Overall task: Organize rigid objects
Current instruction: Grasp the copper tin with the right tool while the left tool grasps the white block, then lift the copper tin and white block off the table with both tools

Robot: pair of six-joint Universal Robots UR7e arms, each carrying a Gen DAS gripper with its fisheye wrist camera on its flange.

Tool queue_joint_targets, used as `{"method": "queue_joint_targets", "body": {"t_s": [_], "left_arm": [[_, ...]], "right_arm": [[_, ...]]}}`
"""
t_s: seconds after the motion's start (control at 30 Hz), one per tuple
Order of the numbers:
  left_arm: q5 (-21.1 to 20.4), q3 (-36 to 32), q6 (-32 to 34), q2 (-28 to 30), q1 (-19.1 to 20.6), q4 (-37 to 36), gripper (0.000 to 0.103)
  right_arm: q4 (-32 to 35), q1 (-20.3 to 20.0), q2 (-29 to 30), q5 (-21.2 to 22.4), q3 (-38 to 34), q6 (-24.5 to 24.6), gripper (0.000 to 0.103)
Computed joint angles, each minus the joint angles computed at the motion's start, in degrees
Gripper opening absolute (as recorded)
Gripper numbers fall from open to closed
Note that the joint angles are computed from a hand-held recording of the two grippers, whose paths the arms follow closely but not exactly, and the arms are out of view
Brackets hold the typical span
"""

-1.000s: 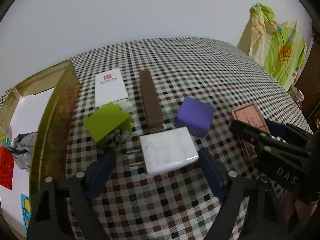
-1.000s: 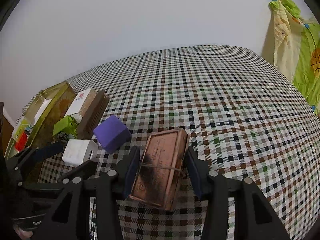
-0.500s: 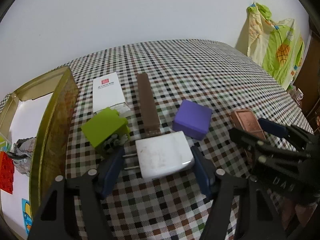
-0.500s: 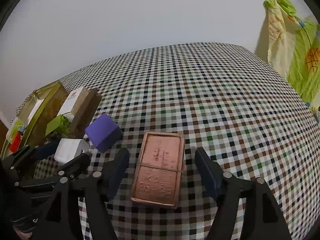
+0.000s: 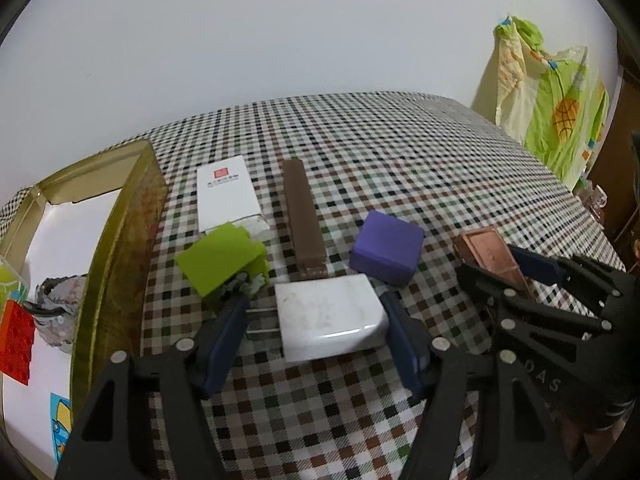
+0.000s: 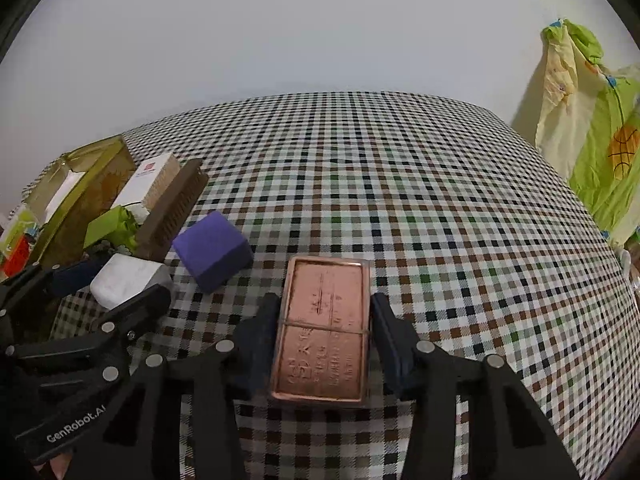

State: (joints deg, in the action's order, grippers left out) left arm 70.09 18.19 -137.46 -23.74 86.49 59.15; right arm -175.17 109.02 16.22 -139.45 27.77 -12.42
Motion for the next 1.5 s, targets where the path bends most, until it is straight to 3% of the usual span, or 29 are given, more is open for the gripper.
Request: {"method": "queue_joint_targets", "body": {"t_s": [0.23, 0.57, 0.73, 1.1, 1.5], "left_arm": [[1.16, 3.64, -0.09, -2.07, 0.18, -2.92, 0.067], [3.42, 6.76, 0.20, -4.10, 0.44, -5.44, 0.067], [4.51, 11.35, -0.12, -7.11, 0.62, -9.65, 0.067], [7.94, 30.71, 5.12, -18.02, 0.16, -27.87, 0.067], [10.53, 38.13, 7.27, -22.50, 0.52, -35.14, 0.067]], "right_arm": [[-4.48, 0.69, 1.59, 0.41, -1.82, -3.91, 0.049], [-14.34, 1.00, 0.96, 4.40, 1.20, -10.64, 0.049], [-18.43, 1.26, 0.79, 5.50, 2.35, -12.80, 0.049], [-27.71, 1.89, 1.56, 7.56, 3.07, -17.45, 0.049], [-34.12, 2.10, 1.68, 10.27, 4.17, -20.96, 0.049]]}}
